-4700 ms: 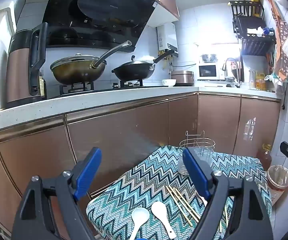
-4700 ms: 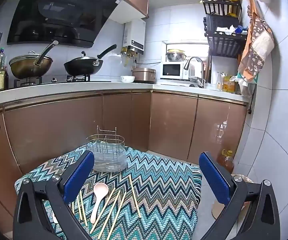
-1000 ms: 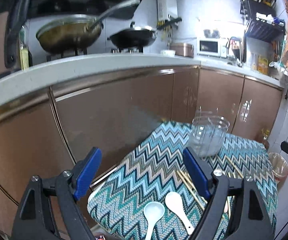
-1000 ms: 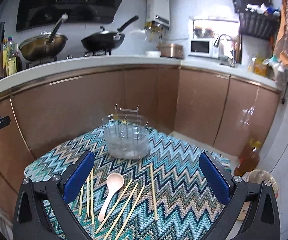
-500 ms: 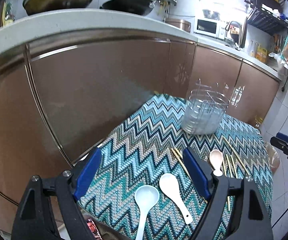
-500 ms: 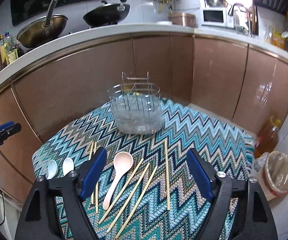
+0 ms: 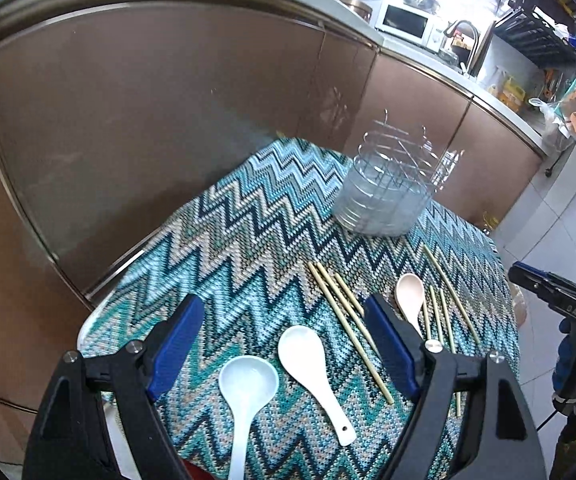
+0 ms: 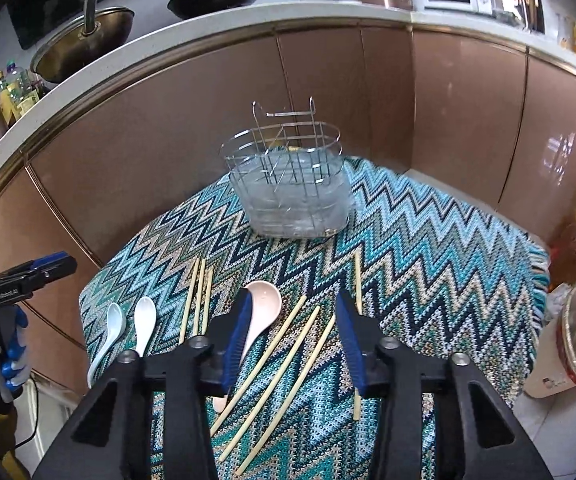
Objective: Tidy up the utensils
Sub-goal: 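Lower the left tool onto a white ceramic spoon and close on it, then lift the white spoon with the left tool while the right tool grasps a wooden chopstick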
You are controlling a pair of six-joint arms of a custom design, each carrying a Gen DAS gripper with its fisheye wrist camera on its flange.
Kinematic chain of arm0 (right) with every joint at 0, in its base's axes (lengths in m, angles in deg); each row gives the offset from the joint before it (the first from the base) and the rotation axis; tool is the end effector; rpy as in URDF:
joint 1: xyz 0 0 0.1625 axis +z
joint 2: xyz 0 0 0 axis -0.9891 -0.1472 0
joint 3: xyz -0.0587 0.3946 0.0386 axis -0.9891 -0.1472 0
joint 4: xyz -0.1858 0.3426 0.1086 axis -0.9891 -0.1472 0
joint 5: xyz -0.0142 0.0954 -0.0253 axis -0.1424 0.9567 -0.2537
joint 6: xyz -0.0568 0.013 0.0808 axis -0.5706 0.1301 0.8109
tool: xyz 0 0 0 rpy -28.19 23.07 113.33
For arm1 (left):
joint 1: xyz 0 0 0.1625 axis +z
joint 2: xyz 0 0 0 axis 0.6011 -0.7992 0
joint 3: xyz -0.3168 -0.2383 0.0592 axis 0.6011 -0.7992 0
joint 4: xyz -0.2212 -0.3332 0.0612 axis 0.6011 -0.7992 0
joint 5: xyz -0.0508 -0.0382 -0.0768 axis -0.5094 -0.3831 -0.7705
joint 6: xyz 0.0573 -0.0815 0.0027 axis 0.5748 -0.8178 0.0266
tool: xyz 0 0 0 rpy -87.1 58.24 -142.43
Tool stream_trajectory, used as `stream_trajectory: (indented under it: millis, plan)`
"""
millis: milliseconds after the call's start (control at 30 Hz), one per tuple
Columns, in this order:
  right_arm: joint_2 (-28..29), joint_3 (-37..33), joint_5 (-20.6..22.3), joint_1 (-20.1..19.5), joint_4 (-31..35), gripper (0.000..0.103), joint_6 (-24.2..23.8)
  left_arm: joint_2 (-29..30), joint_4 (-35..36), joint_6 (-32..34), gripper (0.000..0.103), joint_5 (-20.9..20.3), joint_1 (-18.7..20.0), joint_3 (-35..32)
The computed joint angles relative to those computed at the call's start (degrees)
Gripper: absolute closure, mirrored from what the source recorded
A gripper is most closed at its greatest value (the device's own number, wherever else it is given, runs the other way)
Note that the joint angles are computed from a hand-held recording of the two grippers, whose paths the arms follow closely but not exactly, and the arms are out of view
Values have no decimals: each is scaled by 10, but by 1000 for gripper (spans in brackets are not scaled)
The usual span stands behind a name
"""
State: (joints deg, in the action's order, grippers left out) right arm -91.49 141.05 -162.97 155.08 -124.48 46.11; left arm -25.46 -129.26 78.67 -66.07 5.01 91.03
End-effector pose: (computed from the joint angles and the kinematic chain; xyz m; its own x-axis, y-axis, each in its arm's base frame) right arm -0.0128 -0.4174 0.3910 -0.8223 0.2247 0.5228 -0.2702 0.6544 -0.7063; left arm -0.3733 -0.5744 0.0044 -0.7178 0.5577 -0.4168 0.6814 0.6858 -0.2556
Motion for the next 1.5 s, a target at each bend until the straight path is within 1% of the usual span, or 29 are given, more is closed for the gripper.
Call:
stream_trajectory:
  millis: [67, 267, 400, 600, 700, 900, 967, 1000, 1067, 1100, 1200, 1267, 1333, 1433, 1500]
  plan:
    - [-2, -6, 10, -10, 19, 68, 6, 3, 12, -4, 22, -8, 5, -7]
    - [-4, -9, 11, -25, 40, 68, 5, -8, 56, -11, 22, -7, 25, 2]
    - [-2, -9, 13, -30, 54, 68, 3, -14, 90, 1, 24, -24, 46, 7]
    - [0, -10, 3, -33, 62, 68, 2, -12, 119, 32, 29, -57, 76, -5]
    - [1, -11, -4, -35, 65, 68, 3, -9, 127, 53, 36, -82, 88, -12]
    - [5, -13, -17, -38, 68, 68, 4, 3, 140, 82, 52, -116, 102, -27]
    - [10, -16, -22, -38, 70, 68, 4, 9, 150, 90, 59, -122, 105, -37]
    - [13, -18, -25, -37, 70, 68, 4, 12, 154, 92, 60, -125, 106, -42]
    - [16, -19, -29, -36, 71, 68, 3, 19, 164, 95, 70, -134, 109, -53]
    - [17, -20, -31, -36, 71, 68, 3, 21, 170, 97, 72, -140, 111, -58]
    - [20, -24, -32, -37, 77, 68, 3, 28, 180, 101, 79, -144, 112, -67]
    - [22, -27, -30, -41, 82, 68, 4, 33, 189, 100, 86, -146, 113, -74]
    - [28, -33, -31, -44, 88, 68, 8, 39, 194, 94, 90, -142, 113, -80]
    - [38, -50, -24, -53, 110, 71, 21, 42, 191, 82, 95, -141, 114, -82]
    - [47, -64, -22, -59, 123, 74, 30, 41, 187, 72, 95, -142, 114, -81]
